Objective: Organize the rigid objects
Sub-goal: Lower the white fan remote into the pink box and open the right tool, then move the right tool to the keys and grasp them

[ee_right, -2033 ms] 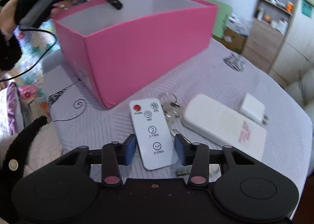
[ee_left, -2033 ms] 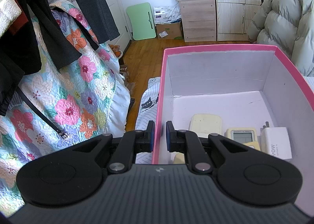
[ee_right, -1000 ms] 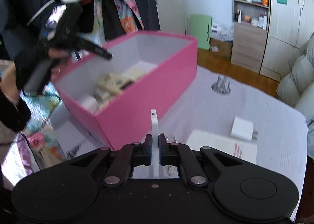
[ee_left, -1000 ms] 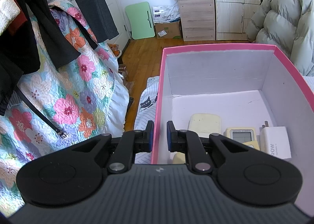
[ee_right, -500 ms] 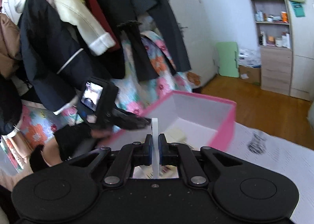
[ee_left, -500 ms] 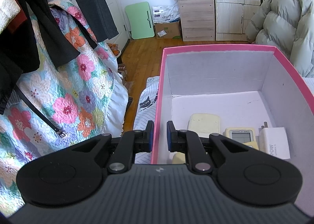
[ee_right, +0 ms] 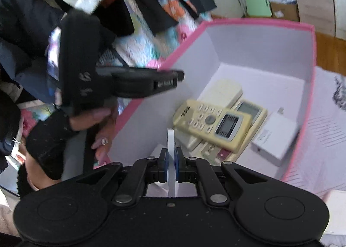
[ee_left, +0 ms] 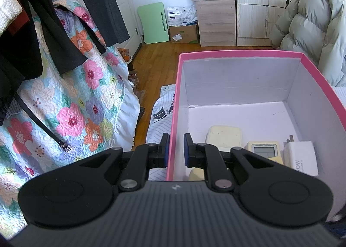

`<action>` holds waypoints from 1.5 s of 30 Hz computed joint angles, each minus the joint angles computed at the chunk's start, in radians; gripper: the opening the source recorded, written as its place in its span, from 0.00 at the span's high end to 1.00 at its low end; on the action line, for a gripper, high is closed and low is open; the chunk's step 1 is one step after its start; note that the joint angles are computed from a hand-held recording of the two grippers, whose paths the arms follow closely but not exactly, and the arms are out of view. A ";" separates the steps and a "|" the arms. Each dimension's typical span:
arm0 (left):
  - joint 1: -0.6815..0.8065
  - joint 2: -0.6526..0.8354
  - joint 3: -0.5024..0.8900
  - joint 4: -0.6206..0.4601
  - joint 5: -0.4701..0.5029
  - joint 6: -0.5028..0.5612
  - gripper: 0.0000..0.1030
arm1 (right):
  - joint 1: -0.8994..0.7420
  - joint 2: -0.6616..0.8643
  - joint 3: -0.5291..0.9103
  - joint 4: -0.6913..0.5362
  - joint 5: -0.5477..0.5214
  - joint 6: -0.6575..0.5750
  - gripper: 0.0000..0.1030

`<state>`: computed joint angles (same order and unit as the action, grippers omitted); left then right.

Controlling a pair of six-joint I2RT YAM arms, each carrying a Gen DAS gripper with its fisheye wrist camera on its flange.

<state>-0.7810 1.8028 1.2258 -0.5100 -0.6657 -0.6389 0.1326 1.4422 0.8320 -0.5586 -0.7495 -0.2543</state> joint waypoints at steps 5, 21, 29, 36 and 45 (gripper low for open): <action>0.003 -0.004 -0.005 0.004 0.002 0.001 0.88 | 0.096 0.001 -0.025 0.084 0.167 0.031 0.86; -0.009 0.021 0.028 -0.031 -0.019 -0.004 0.88 | -0.470 -0.492 -0.145 -0.128 -0.009 -0.275 0.47; -0.022 0.066 0.085 -0.093 -0.047 -0.010 0.88 | -0.766 -0.359 -0.192 -0.155 -0.024 -0.436 0.39; -0.042 0.127 0.169 -0.194 -0.097 0.000 0.86 | -0.797 -0.266 -0.220 -0.137 -0.007 -0.477 0.39; -0.046 0.187 0.288 -0.342 -0.075 0.071 0.85 | -0.803 -0.315 -0.285 -0.102 0.039 -0.629 0.33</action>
<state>-0.8265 1.9896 1.5133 -0.8515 -0.7406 -0.5678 -0.6700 1.1277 0.5473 -0.6610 -0.7103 -0.8830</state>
